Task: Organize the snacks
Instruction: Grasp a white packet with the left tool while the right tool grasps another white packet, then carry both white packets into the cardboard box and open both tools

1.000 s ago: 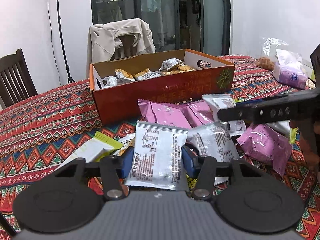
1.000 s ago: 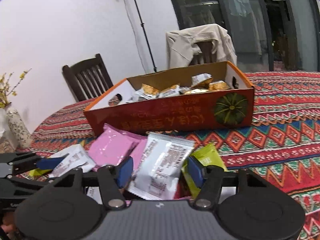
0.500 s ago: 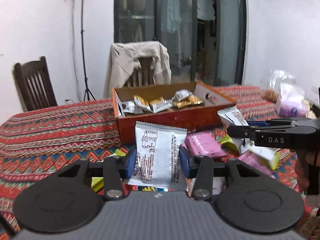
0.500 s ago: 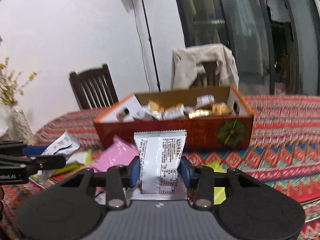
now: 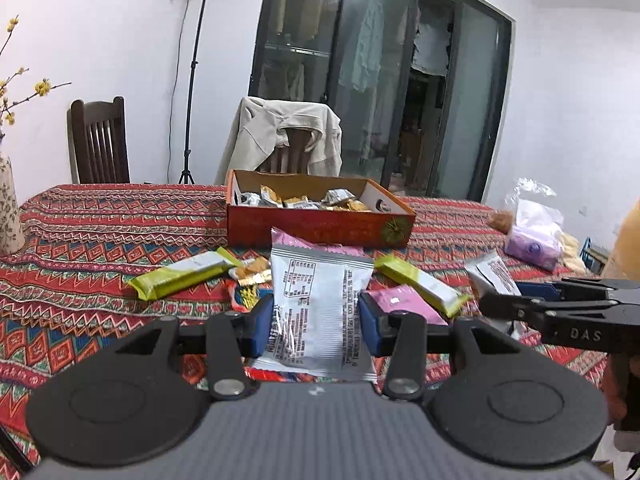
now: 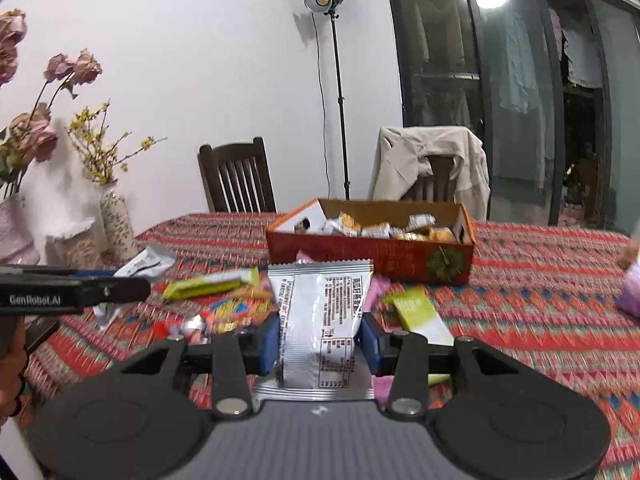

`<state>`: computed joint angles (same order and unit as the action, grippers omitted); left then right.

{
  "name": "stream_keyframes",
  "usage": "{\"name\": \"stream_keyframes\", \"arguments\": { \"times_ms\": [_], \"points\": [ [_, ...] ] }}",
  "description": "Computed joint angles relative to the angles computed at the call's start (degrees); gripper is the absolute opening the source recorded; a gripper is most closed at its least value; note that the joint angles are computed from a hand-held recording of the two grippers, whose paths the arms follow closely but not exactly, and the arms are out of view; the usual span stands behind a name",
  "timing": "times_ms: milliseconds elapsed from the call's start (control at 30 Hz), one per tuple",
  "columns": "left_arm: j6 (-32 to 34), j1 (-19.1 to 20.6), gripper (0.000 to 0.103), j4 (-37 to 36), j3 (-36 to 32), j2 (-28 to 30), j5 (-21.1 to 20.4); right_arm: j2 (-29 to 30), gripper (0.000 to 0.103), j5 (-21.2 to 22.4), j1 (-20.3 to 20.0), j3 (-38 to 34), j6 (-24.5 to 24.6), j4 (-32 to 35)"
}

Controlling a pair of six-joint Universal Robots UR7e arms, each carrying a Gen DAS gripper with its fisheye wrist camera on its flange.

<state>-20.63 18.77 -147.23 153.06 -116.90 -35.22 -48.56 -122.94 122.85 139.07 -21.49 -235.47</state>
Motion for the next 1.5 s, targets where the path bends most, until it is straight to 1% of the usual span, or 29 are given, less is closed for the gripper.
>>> {"name": "stream_keyframes", "arguments": {
  "times_ms": [100,267,367,467,533,600,667,733,800,900,967,1033,1100,1167,1200,1333,1500],
  "points": [
    [-4.4,-2.9,0.045,6.9,0.2,-3.3,0.8,-0.2,0.041,-1.9,1.3,2.5,1.3,-1.0],
    [-6.1,-5.4,0.045,10.3,0.3,-4.7,1.8,-0.5,0.042,-3.6,2.3,4.6,1.9,-4.5],
    [-6.2,-5.8,0.045,10.2,0.4,-4.7,1.8,-0.8,0.042,-3.9,2.5,5.0,2.0,-5.0],
    [-4.2,-4.4,0.045,7.2,0.2,-3.4,1.2,-1.0,0.042,-3.6,2.3,5.0,1.9,-4.6],
    [-2.0,-2.8,0.045,3.5,-0.1,-1.2,0.4,-1.0,0.042,-3.4,1.9,4.8,1.9,-4.2],
    [2.7,0.3,0.045,-1.7,-1.1,2.4,-2.3,-1.2,0.042,-3.0,1.1,4.4,1.6,-3.6],
    [6.1,3.1,0.045,-5.4,-2.7,5.9,-3.6,-1.8,0.042,-2.7,0.2,3.7,0.5,-2.5],
    [10.9,6.2,0.045,-11.4,-5.1,10.0,-5.1,-3.3,0.042,-1.8,-0.8,2.8,-1.1,-0.8],
    [15.9,10.0,0.045,-16.8,-8.7,14.8,-7.0,-5.9,0.042,0.0,-2.2,1.6,-2.4,2.2],
    [23.6,14.6,0.045,-23.6,-14.6,22.2,-8.4,-9.8,0.042,2.5,-4.5,-1.3,-4.6,7.4],
    [27.1,17.7,0.045,-26.3,-19.0,26.9,-9.5,-11.8,0.042,4.0,-6.2,-4.2,-5.5,11.5],
    [29.3,21.4,0.045,-26.7,-24.4,31.6,-12.0,-13.2,0.042,5.2,-8.1,-8.0,-5.9,16.1],
    [30.0,24.6,0.045,-25.8,-29.7,35.7,-14.3,-13.7,0.042,6.8,-10.1,-12.5,-6.2,21.5],
    [30.4,27.2,0.045,-25.2,-34.8,39.9,-15.3,-13.5,0.043,8.5,-12.1,-17.3,-5.8,27.5],
    [30.3,28.5,0.045,-24.7,-37.5,42.1,-15.5,-12.7,0.043,8.6,-12.8,-20.2,-6.0,29.9],
    [30.7,32.9,0.046,-23.1,-48.0,51.2,-14.2,-7.3,0.044,5.9,-14.9,-32.5,-7.2,40.2],
    [29.5,37.2,0.046,-16.7,-60.6,61.8,-11.9,2.1,0.044,1.1,-17.2,-47.9,-7.4,50.9]
  ]
}}
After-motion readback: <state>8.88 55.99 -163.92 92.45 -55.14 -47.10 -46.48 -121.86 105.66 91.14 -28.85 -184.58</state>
